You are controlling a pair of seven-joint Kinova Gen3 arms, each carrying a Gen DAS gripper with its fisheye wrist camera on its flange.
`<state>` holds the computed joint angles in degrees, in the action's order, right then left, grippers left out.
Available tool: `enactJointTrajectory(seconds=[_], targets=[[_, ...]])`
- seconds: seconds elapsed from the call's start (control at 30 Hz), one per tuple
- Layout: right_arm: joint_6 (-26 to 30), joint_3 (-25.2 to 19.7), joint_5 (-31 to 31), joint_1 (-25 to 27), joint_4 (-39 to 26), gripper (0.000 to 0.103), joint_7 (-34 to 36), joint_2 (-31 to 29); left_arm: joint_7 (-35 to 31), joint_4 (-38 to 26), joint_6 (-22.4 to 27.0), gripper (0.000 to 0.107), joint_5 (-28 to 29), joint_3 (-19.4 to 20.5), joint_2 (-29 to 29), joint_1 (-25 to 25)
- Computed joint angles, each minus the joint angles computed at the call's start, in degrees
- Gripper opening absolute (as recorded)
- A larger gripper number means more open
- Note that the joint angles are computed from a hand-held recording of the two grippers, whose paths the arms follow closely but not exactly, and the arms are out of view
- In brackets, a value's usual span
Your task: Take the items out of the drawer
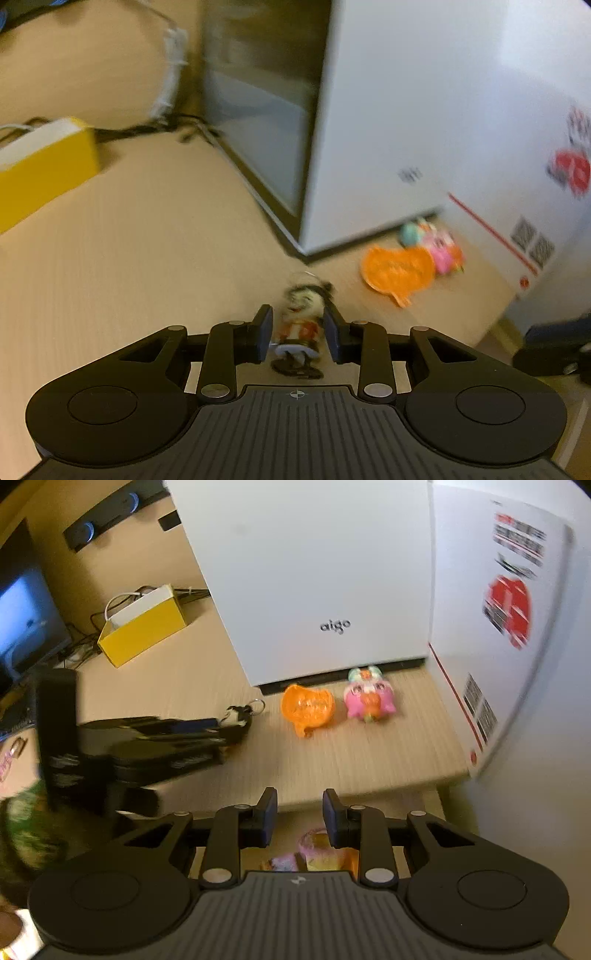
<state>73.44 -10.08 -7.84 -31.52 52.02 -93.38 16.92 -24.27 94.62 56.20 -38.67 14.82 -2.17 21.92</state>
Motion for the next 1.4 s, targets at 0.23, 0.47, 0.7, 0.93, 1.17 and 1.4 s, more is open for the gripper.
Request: enactJointTrajectory(seconds=[0.23, 0.47, 0.7, 0.93, 1.17, 1.4], targets=[[12.9, 1.9, 1.0, -0.2, -8.0, 0.049, 2.6, 8.1, 5.2, -0.4, 10.6, 0.032, 1.8, 4.4, -6.2, -0.7], [7.8, 0.8, 2.7, -1.6, 0.1, 0.051, 6.7, 7.7, 6.5, 6.3, 6.6, 0.032, 11.8, 7.0, -11.5, -1.2], [5.2, 1.1, 5.2, -4.2, 9.5, 0.051, 4.5, 3.6, 5.5, 8.0, 7.1, 0.032, 18.6, 9.0, -13.3, -3.5], [-2.5, -1.3, 8.0, -4.2, 23.2, 0.051, 0.1, -7.1, 2.5, 10.1, 6.4, 0.032, 23.0, 10.7, -13.0, -3.1], [-4.1, -3.3, 11.0, -4.7, 25.8, 0.052, -3.3, -11.3, 4.2, 8.7, 7.3, 0.029, 26.1, 11.7, -9.7, 0.2], [-4.3, -2.3, 2.1, 0.7, 27.7, 0.052, 4.7, -13.9, 17.1, 8.0, 8.4, 0.022, 25.5, 12.2, -8.3, 2.7]])
